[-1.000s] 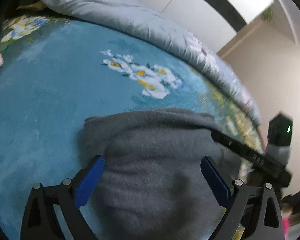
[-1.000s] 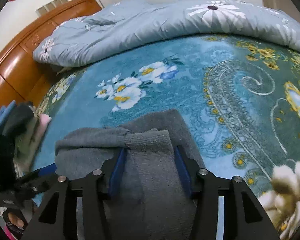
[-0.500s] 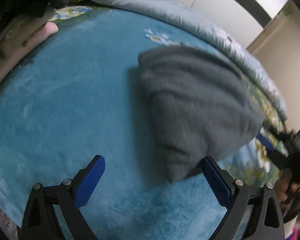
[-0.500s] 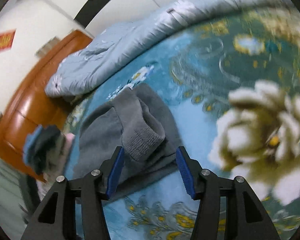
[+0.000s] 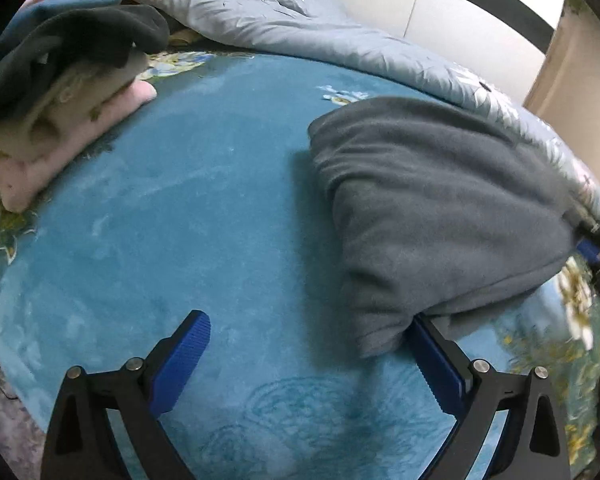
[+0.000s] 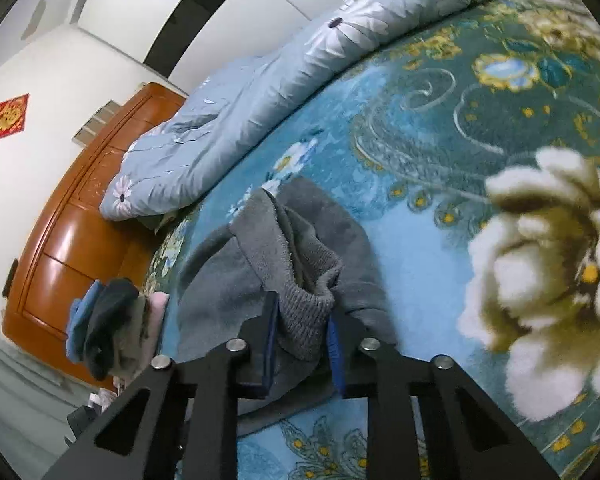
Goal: Fold clothes
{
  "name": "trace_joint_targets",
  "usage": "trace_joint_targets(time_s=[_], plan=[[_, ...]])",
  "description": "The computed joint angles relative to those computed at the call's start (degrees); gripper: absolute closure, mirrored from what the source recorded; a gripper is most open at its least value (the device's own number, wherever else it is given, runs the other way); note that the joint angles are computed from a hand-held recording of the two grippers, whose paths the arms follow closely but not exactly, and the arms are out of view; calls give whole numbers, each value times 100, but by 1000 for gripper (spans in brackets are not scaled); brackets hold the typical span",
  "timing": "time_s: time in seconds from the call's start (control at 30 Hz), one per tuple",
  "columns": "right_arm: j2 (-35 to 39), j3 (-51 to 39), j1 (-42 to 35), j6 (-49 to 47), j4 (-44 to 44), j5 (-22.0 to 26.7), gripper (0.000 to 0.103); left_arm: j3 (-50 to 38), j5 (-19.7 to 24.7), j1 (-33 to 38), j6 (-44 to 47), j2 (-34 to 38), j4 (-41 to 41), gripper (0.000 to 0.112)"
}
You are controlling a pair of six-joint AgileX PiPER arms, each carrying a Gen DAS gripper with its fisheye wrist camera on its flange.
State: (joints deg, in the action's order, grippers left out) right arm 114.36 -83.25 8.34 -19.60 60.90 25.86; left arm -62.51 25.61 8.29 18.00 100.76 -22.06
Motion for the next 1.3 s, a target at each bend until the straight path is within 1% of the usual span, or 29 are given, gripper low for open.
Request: trace_joint_targets(time_s=[0.07, 0.1, 0.17, 0.2, 0.23, 0.27, 0.33, 0.37, 0.4, 0.43, 0.47, 0.5, 0.53, 0.57, 0.6, 0.63, 0.67, 0.7, 0.73, 0.8, 0.83, 0.87, 0.9, 0.93, 1.03, 1.1, 1.23, 1.3], plan=[[-151, 44, -23, -9, -89, -173, 85, -251, 211, 112, -194, 245, 85, 12], [-201, 45, -35, 51, -192, -242, 86, -291, 254, 150, -147, 280, 11, 12], [-94, -107, -51, 615, -806, -220, 86, -363, 338, 228, -49, 346, -139, 12], [40, -200, -66, 776, -965, -113, 86, -354, 342, 230, 11, 334, -185, 12], [157, -276, -78, 887, -1076, -24, 86, -371, 440, 272, 203, 330, -361, 13], [192, -248, -84, 809, -998, -30, 86, -388, 542, 315, 387, 327, -528, 13], [252, -180, -106, 582, -768, -39, 85, -479, 1074, 548, 1062, 336, -1195, 13], [229, -109, -164, 218, -392, -8, 85, -552, 1446, 691, 1411, 368, -1518, 13], [211, -99, -226, 30, -246, 97, 81, -627, 1883, 852, 1797, 398, -1850, 13], [185, -131, -270, -68, -232, 227, 80, -631, 2196, 992, 2182, 354, -2156, 13], [151, -176, -290, -116, -306, 302, 77, -666, 2280, 1057, 2338, 310, -2261, 13], [87, -184, -306, -261, -365, 322, 68, -680, 2306, 1099, 2463, 256, -2357, 13], [16, -149, -288, -285, -496, 224, 57, -806, 2402, 1169, 2573, 292, -2566, 13], [-30, -151, -270, -231, -659, 129, 52, -1001, 2555, 1192, 2558, 420, -2714, 10], [-56, -143, -276, -316, -658, 74, 42, -1214, 2721, 1210, 2510, 555, -2841, 9], [1, -210, -347, -520, -428, 228, 35, -1656, 2967, 1221, 2234, 883, -2871, 9], [76, -265, -433, -820, -89, 411, 33, -1956, 3028, 1190, 1965, 1087, -2793, 9], [244, -418, -553, -1056, 252, 762, 32, -2284, 3098, 1153, 1685, 1310, -2716, 9], [437, -626, -637, -1096, 362, 1093, 32, -2628, 3179, 1118, 1398, 1538, -2636, 9], [677, -941, -645, -801, 32, 1323, 32, -3208, 3418, 1148, 1087, 1964, -2617, 9], [854, -1205, -632, -492, -330, 1435, 32, -3495, 3433, 1061, 817, 2160, -2468, 9], [1004, -1424, -628, -291, -527, 1547, 32, -3751, 3530, 1037, 776, 2353, -2461, 9], [1154, -1625, -635, -166, -635, 1669, 32, -4001, 3626, 1021, 774, 2550, -2478, 9], [1284, -1754, -673, -247, -515, 1806, 32, -4198, 3707, 1003, 696, 2706, -2435, 9], [1644, -2158, -744, -348, -263, 2136, 32, -4225, 3896, 963, 734, 2945, -2624, 9], [1839, -2427, -730, -245, -334, 2237, 32, -4100, 3860, 957, 952, 2921, -2727, 9], [2188, -2991, -683, -167, -288, 2428, 32, -4290, 4170, 908, 1174, 3072, -2913, 9], [2258, -3102, -624, -159, -278, 2417, 32, -4311, 4295, 868, 1332, 3082, -2945, 9]])
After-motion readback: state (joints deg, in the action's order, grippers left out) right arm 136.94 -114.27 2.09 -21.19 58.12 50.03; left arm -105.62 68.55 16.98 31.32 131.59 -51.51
